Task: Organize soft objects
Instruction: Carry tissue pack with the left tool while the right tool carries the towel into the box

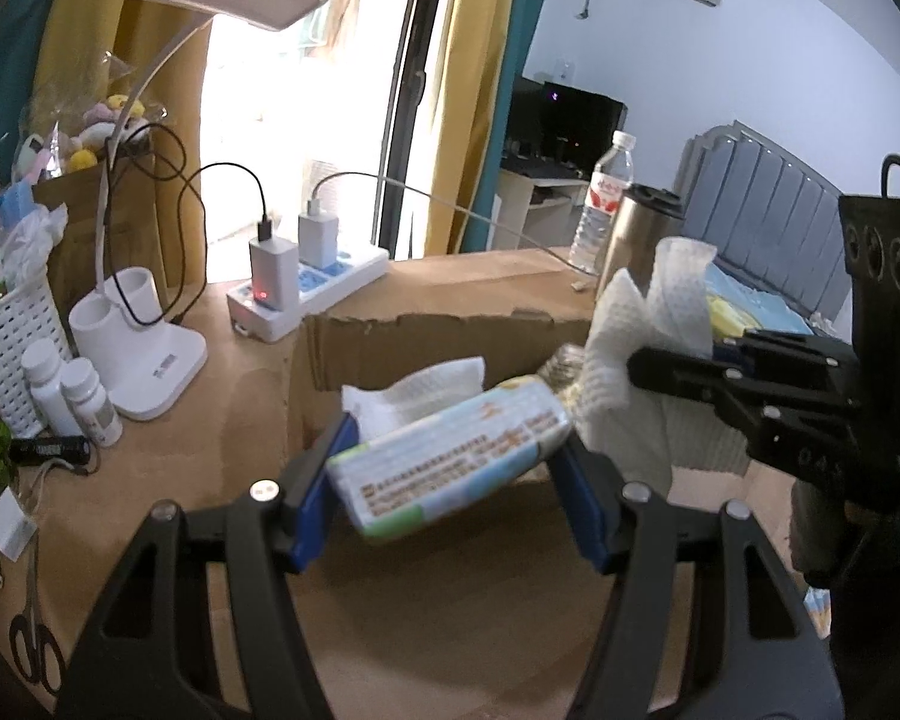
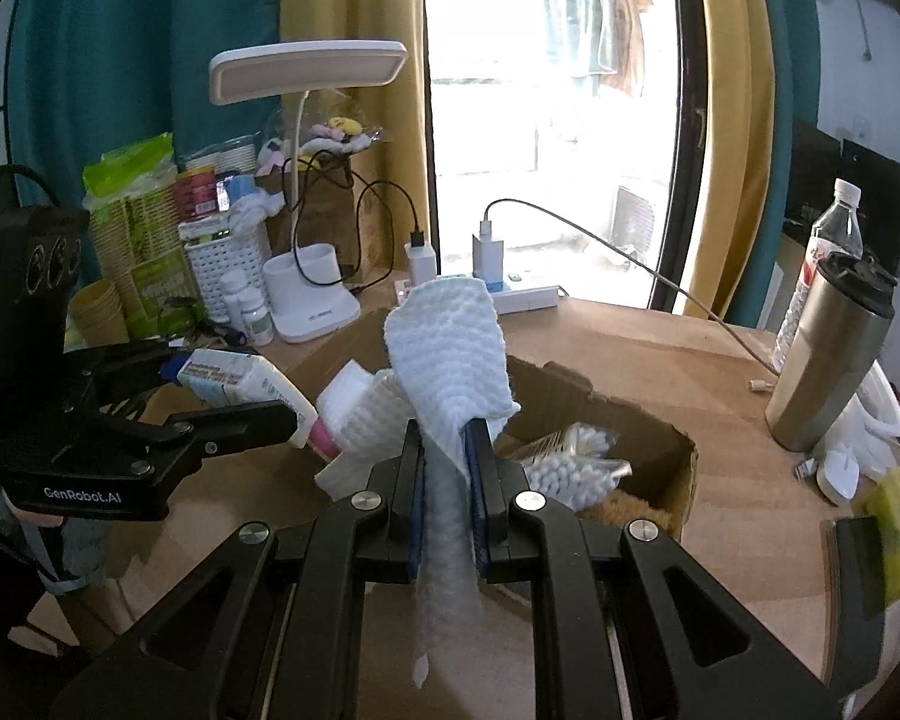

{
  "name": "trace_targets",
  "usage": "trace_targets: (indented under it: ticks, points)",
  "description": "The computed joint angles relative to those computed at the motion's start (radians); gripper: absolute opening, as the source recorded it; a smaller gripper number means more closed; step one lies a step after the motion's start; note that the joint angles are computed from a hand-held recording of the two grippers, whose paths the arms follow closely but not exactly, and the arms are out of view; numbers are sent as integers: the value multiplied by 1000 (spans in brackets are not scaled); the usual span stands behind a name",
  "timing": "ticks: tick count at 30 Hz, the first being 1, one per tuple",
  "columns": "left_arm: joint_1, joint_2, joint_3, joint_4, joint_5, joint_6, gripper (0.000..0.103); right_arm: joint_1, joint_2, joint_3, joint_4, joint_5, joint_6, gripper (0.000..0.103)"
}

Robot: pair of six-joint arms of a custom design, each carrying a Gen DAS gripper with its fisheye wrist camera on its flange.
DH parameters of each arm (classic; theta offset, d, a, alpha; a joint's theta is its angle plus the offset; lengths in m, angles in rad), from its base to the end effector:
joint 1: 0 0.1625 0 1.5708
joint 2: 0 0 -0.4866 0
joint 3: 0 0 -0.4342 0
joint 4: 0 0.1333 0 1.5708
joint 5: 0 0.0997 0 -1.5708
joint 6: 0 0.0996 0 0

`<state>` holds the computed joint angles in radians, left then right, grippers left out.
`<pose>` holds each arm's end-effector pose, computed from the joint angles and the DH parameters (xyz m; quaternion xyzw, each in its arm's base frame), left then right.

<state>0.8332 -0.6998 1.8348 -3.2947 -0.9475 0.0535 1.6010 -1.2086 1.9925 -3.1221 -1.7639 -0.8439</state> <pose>-0.3179 -0.6345 0.0704 0.2689 0.8748 -0.3587 0.1838 0.1328 -0.6158 0.3098 0.3580 -0.8515 0.3068 0.2295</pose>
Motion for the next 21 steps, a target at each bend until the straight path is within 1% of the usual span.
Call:
trace_targets:
  ticks: [8,15,21]
  points:
    - [29,24,-60,21,-22,30,65,-7,47,-51,-1,3,38,14]
    - [52,53,-120,34,-46,59,65,-6,89,-92,-14,-2,51,14]
    - [74,77,-168,62,-63,69,65,-8,128,-135,-20,-22,70,14]
